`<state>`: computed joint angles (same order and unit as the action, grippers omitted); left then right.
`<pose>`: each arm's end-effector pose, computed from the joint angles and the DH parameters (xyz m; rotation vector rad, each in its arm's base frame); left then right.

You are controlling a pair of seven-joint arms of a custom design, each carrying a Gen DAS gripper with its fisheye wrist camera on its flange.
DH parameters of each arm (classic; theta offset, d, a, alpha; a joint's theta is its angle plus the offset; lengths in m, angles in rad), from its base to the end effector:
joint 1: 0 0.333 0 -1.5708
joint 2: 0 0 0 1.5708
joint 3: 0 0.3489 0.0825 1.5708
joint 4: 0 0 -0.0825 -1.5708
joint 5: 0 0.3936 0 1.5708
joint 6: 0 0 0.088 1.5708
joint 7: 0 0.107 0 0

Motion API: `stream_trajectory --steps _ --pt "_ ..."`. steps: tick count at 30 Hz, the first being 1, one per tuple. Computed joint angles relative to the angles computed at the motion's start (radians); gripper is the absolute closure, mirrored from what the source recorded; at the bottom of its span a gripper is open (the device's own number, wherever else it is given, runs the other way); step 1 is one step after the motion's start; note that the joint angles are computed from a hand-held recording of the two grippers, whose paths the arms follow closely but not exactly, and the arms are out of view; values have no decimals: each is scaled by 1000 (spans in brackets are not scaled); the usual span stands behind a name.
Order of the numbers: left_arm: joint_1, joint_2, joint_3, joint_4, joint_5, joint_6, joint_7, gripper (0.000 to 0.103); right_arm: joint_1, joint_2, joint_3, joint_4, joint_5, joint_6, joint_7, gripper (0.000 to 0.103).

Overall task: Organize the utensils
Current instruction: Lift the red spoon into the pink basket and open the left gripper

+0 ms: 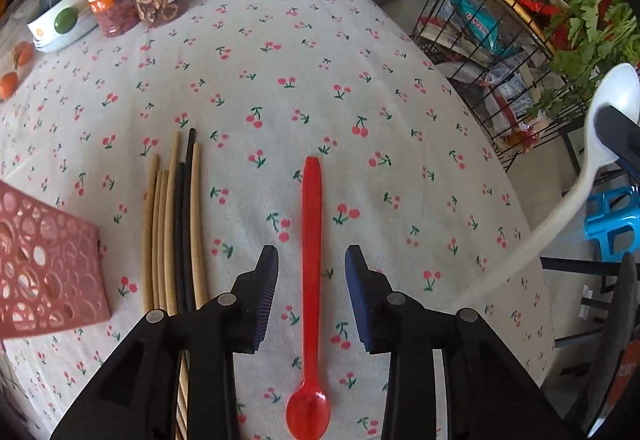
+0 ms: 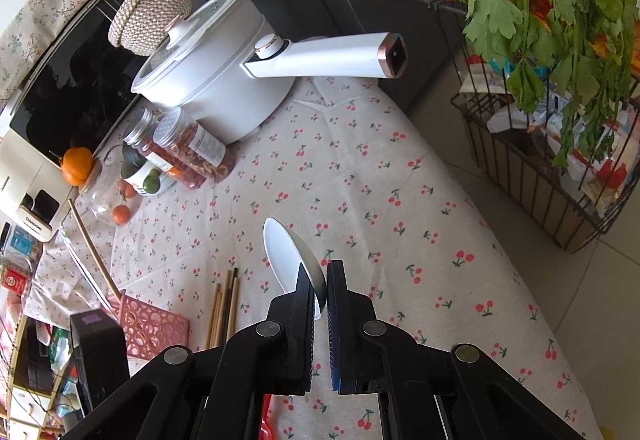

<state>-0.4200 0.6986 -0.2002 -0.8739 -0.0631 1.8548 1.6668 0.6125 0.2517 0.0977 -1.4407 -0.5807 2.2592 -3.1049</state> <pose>0.6792 -0.4108 0.5575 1.3804 -2.7572 0.5415 0.5461 0.4374 0.6462 -1.0576 2.1717 -0.3554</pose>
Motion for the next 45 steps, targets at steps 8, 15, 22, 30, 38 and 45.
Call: stream_trajectory --steps 8,15,22,30,38,45 --pt "-27 28 21 44 55 -16 15 92 -2 -8 2 -9 -3 -13 9 99" --pt "101 -245 -37 -351 -91 259 122 92 12 16 0 33 -18 -32 5 99" --pt "222 -481 -72 -598 -363 476 355 92 56 70 -10 134 -56 -72 -8 99" --pt "263 -549 -45 -624 -564 697 512 92 135 197 -44 354 -78 -185 -106 99" --pt "290 -444 -100 -582 -741 1005 674 92 173 324 -90 548 -12 -249 -209 99" --pt "312 -339 -158 -554 -762 1133 736 92 196 463 -135 778 57 -324 -316 99"
